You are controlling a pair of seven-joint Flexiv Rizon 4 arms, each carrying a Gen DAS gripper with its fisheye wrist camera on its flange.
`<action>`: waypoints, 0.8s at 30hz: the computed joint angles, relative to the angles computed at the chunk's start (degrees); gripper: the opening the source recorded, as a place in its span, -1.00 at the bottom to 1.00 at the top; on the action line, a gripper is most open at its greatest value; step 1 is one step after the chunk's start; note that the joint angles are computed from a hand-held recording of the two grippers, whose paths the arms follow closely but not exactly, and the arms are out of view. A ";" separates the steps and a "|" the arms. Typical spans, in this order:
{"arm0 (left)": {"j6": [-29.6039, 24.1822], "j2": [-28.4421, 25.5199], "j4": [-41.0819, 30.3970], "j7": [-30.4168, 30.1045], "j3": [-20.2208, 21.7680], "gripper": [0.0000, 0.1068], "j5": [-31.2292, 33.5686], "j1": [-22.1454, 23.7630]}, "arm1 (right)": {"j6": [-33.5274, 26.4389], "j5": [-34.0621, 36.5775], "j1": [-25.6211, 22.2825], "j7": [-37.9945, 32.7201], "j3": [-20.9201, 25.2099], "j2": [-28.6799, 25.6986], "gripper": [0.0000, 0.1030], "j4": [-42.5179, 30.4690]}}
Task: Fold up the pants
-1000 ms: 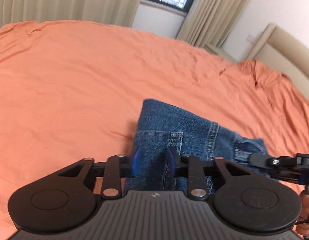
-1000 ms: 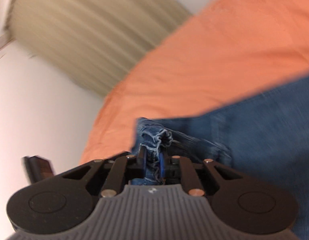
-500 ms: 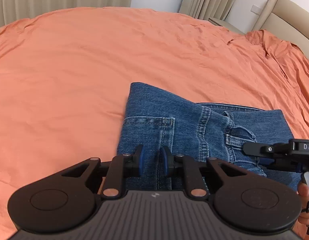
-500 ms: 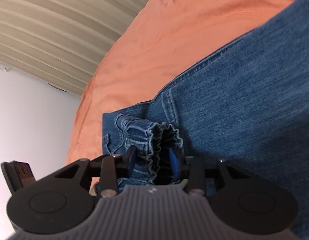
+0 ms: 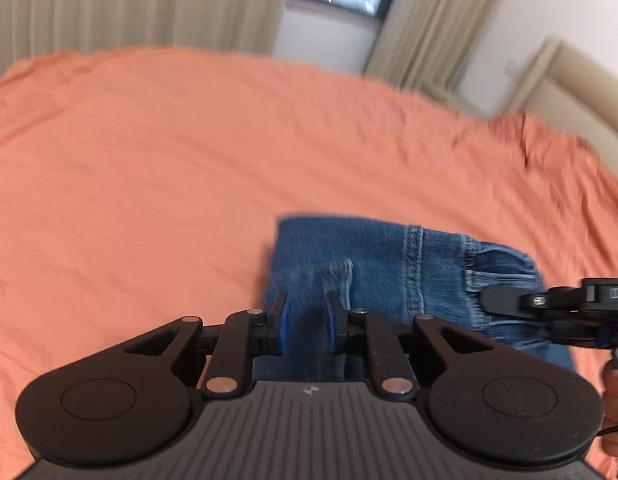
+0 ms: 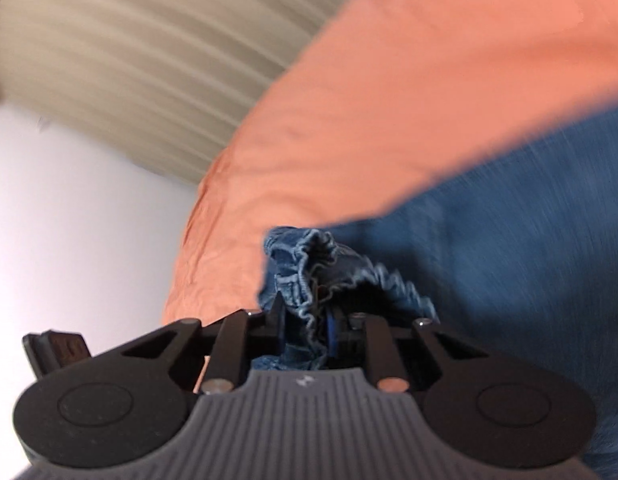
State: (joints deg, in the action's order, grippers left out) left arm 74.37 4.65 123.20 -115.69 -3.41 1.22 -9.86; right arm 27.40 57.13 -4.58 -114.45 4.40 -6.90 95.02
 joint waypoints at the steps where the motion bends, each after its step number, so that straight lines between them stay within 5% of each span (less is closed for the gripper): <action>1: 0.88 0.85 0.13 -1.19 0.17 -0.64 0.28 0.20 | 0.14 -2.20 0.77 0.01 0.33 0.92 -0.73 -1.30; 7: 2.45 3.12 -0.05 -2.59 -0.28 -0.64 -1.23 0.46 | -0.18 -13.12 3.74 2.43 -0.40 4.02 -0.74 -8.15; 14: 2.48 -1.81 -4.13 -0.65 -2.64 -0.64 -0.69 -1.70 | -2.33 -16.46 -0.07 3.45 -4.35 2.62 -0.75 -11.09; 19: 1.03 -7.81 -9.13 -0.56 -3.01 -0.64 2.30 -4.24 | -3.30 -16.48 -5.97 -0.08 -6.43 -3.03 -0.75 -12.42; 24: -3.11 -14.06 -15.69 -2.42 -1.19 -0.63 8.46 -7.93 | -3.36 -20.31 -11.11 3.62 -6.81 -10.85 -0.75 -11.76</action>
State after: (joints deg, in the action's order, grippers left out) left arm 71.26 -9.41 107.52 -118.11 -4.60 9.68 -17.80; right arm 24.04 36.82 -15.68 -110.83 -2.41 -17.75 83.27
